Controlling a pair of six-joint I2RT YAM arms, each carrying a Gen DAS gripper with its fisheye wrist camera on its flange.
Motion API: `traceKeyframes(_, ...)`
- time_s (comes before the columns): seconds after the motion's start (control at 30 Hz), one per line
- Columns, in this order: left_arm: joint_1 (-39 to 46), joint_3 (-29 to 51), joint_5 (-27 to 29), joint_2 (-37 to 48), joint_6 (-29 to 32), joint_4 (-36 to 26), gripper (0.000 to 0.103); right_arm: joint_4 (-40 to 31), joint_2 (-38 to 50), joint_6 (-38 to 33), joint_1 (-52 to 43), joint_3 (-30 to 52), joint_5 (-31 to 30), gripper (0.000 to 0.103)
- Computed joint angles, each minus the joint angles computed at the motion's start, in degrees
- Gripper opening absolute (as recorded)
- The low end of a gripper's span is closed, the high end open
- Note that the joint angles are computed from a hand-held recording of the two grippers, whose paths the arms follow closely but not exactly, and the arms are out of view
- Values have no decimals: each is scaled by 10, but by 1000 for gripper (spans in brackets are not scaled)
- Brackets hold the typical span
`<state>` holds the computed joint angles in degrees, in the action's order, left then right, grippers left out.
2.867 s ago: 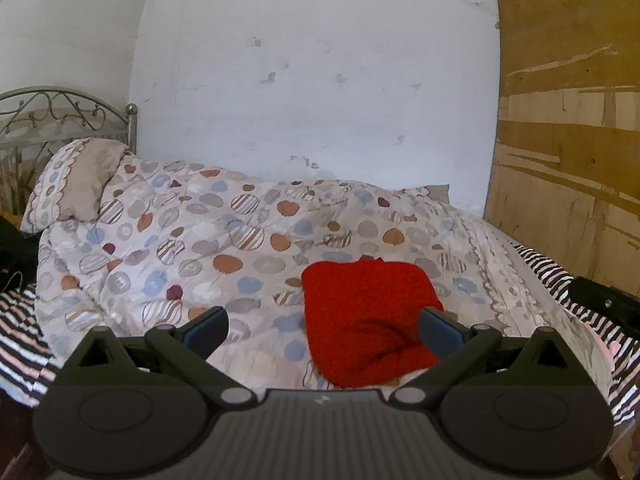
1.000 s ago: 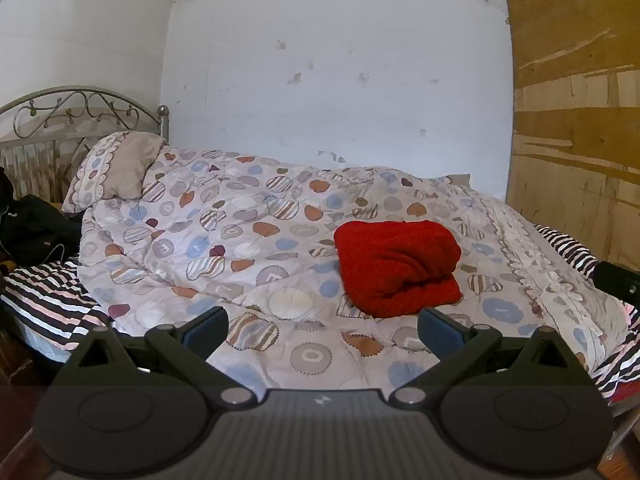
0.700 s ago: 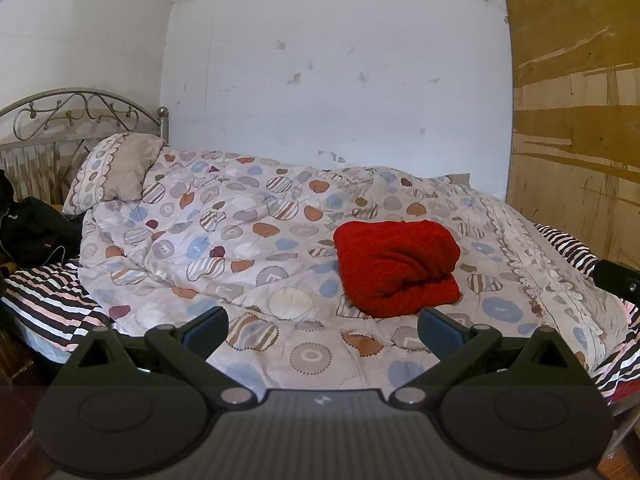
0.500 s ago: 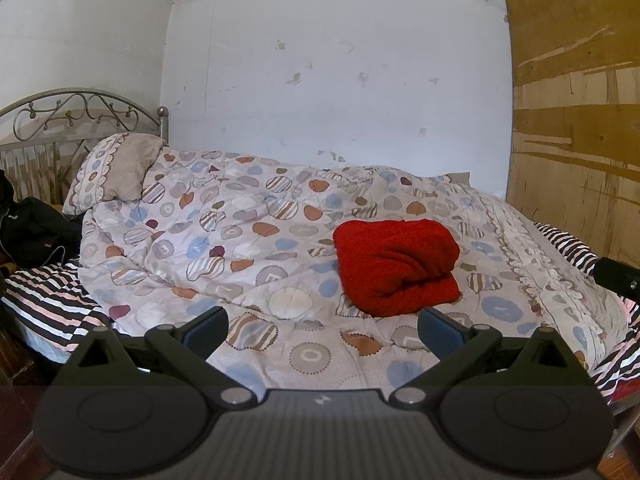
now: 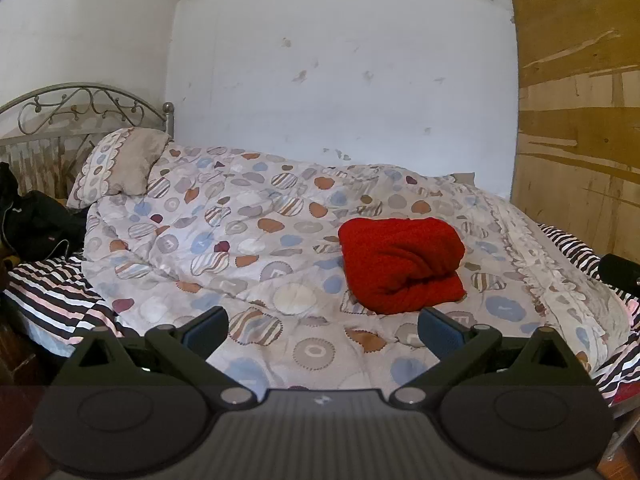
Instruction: Fold small clothes
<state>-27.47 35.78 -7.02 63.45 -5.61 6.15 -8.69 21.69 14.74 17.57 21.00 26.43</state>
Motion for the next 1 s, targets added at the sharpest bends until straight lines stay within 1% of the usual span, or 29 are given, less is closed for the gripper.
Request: traceKeyframes(1.0, 13, -8, 8, -5, 5, 4, 103, 0, 4, 2, 24, 2, 19, 103)
